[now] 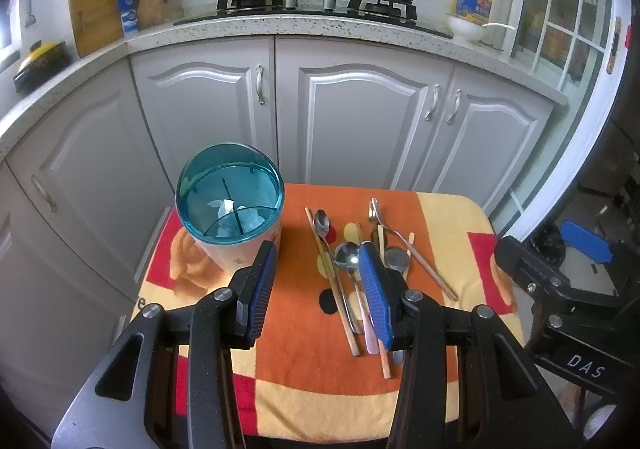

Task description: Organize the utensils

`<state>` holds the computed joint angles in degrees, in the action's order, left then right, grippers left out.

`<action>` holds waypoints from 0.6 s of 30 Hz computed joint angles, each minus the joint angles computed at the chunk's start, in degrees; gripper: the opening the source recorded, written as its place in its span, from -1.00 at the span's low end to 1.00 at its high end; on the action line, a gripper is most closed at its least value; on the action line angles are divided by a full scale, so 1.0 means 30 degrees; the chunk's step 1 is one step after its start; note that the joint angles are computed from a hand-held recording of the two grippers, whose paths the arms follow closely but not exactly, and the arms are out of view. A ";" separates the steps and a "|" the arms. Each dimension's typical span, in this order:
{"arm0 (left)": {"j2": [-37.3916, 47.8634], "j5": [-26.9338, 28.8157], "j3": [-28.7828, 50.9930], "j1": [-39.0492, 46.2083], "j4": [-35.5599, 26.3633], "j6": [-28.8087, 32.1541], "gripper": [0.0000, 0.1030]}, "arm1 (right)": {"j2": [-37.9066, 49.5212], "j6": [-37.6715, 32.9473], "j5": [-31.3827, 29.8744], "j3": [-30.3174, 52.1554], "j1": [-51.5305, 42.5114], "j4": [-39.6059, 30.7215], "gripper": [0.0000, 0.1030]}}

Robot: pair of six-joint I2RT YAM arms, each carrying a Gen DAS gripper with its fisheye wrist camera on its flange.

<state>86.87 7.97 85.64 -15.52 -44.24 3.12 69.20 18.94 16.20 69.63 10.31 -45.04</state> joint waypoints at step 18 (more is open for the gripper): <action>0.0104 0.0170 0.0147 0.0035 -0.0254 0.0153 -0.19 | 0.0392 -0.0216 -0.0183 0.0195 -0.0077 -0.0207 0.87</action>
<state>87.18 8.48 86.09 -15.41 -45.00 3.58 70.38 18.30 15.66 70.22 10.08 -45.66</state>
